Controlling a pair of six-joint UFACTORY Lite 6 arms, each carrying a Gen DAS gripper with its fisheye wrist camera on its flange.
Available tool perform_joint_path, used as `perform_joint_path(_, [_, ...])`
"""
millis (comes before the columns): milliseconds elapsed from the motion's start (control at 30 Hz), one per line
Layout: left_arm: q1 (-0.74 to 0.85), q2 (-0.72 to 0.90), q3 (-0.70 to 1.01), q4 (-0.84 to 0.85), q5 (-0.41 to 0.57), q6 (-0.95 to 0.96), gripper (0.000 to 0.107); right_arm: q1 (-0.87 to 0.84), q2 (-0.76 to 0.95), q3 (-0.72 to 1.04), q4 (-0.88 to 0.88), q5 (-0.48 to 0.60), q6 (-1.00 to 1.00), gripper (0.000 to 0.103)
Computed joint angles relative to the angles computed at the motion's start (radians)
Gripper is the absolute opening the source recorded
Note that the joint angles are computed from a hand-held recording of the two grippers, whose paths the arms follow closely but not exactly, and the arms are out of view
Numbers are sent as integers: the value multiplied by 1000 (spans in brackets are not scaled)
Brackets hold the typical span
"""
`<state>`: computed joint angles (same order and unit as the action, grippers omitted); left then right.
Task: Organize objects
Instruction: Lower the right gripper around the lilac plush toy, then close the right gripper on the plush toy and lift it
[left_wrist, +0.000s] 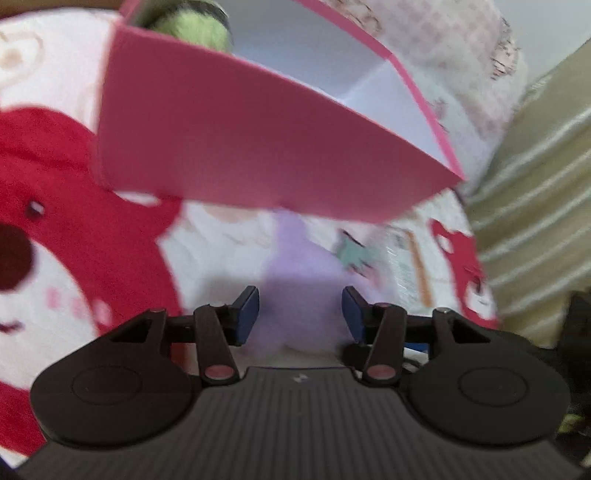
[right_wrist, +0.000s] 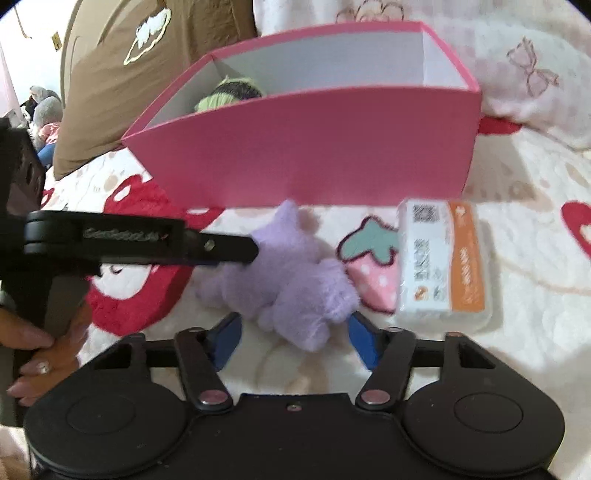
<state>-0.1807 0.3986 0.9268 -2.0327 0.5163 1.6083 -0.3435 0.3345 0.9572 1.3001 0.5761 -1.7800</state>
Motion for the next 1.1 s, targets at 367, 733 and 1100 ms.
perform_joint_path(367, [-143,-116,-2,352,-236,-490,35,-5,32,28,-26,9,-37,45])
perform_joint_path(733, [-73,-62,-14,40,-193,-224,41,27,7,65,-186,29,134,69])
perform_joint_path(1100, [-74,-23,-1,49,-148,-298,34,84,67,106,-145,-10,99,85])
